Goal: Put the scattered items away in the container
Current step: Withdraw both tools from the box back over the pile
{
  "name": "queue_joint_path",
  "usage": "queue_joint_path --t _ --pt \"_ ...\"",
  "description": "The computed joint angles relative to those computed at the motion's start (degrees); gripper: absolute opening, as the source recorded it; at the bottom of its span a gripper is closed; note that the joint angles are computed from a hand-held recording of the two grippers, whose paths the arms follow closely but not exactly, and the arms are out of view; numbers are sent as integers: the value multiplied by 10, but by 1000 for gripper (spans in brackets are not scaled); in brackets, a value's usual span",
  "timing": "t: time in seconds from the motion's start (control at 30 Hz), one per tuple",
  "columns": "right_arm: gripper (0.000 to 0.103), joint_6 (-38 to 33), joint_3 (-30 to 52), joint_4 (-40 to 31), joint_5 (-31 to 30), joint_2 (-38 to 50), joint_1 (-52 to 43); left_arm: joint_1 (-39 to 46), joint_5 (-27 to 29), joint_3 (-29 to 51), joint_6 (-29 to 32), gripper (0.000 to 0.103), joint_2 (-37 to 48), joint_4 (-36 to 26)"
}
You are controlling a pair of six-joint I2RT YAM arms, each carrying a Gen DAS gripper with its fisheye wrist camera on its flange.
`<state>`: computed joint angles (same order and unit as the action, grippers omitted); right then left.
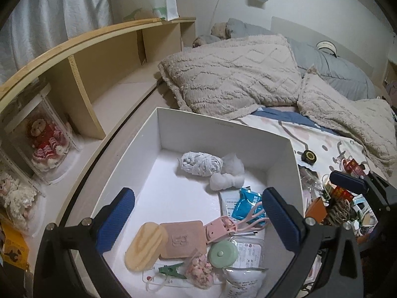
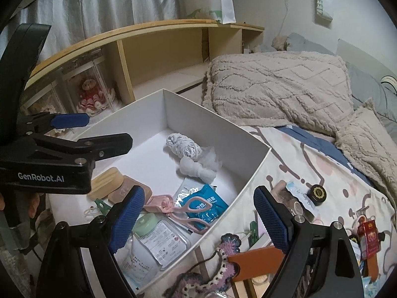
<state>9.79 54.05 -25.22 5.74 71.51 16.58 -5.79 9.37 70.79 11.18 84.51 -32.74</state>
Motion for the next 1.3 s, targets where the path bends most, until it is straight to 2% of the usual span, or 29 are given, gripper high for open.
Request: queue_joint_path --t 0.23,0.27,0.33,0.4,0.6,0.77,1.03,1.3 --pt "90 19 -25 -9 15 -66 8 20 35 -42 -14 103 -77 1" --pt "91 21 -29 -11 18 -76 9 22 38 -48 -15 103 -89 3" --pt "100 27 -39 -15 28 -102 10 26 44 -61 -17 103 -116 5" --pt "103 33 -49 -21 41 -133 13 29 51 -76 -19 103 -144 9" --pt "103 43 -71 -56 84 -217 23 23 51 -123 -27 103 -220 23" --pt "103 52 -90 -84 110 -291 22 4 29 -165 -37 103 -279 38" --pt "103 73 -106 -152 221 -407 84 -47 -10 -231 -68 103 -375 55" --pt "103 138 -82 -296 349 -499 180 -165 -97 -248 -99 103 -440 49"
